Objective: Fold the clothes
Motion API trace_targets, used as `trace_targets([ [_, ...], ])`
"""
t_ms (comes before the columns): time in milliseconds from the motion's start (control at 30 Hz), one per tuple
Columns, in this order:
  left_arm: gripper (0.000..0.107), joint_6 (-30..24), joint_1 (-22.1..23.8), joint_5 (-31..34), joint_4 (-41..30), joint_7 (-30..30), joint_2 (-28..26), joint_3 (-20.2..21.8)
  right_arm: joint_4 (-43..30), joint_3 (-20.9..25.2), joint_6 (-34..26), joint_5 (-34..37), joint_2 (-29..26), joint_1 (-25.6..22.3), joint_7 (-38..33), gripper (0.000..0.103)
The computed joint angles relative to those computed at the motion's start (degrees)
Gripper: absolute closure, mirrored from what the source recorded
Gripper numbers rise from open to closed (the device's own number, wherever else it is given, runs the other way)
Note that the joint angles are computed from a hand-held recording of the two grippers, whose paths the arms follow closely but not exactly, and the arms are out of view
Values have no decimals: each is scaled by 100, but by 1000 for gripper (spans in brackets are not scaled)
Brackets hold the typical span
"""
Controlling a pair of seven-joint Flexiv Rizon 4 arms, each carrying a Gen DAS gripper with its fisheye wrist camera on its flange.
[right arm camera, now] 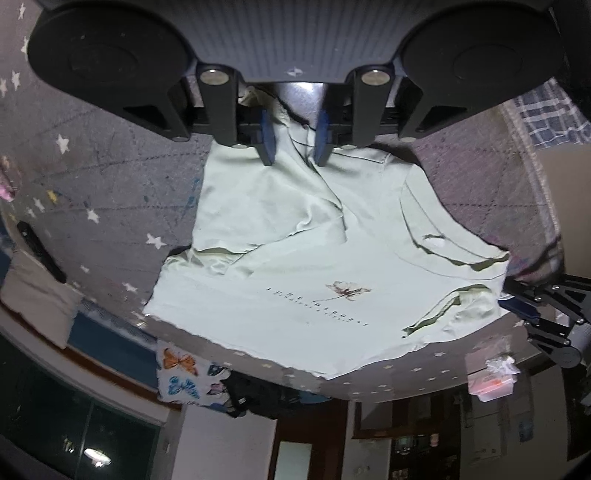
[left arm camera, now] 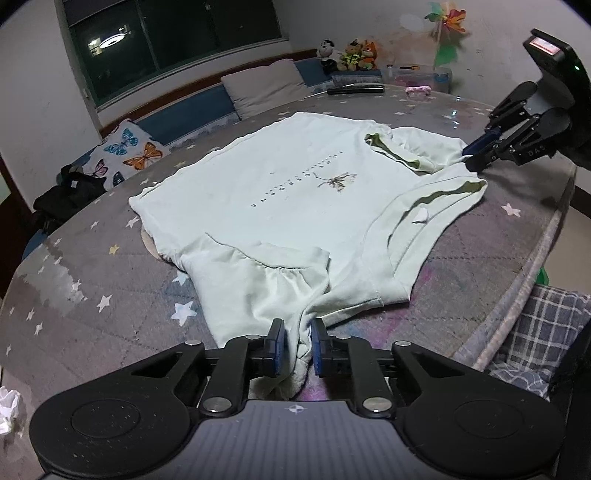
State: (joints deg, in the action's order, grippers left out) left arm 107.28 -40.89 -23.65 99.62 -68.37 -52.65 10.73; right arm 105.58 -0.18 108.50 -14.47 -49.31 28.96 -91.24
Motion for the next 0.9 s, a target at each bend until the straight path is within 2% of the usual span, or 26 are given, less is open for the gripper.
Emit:
trace_targets([
  [100,99,128,-75,-89,26,-98,-10,37,44,-324,181,308,-17,340,31,95],
  [233,100,510,-291,-343,177,-108,17,144,184,-565,464,659,27,636,-33,97],
  [400,100,1097,-454,-753,475,77,152,63,550,-762,1039,1207,222,1013,-376,98],
  [500,100,1530,-544,-984,729,163,278,-57,823,-775,1337,1568,402,1198,-648,98],
  [767,101,3149,-684,-1429,1486,131,746,-522,1772,-668,2179,2768,1225,1789,-1599,99],
  [900,102,3442,-553,-1544,1307,398,754,-694,1790,-571,2291,3181,1485,1865,-2043,99],
])
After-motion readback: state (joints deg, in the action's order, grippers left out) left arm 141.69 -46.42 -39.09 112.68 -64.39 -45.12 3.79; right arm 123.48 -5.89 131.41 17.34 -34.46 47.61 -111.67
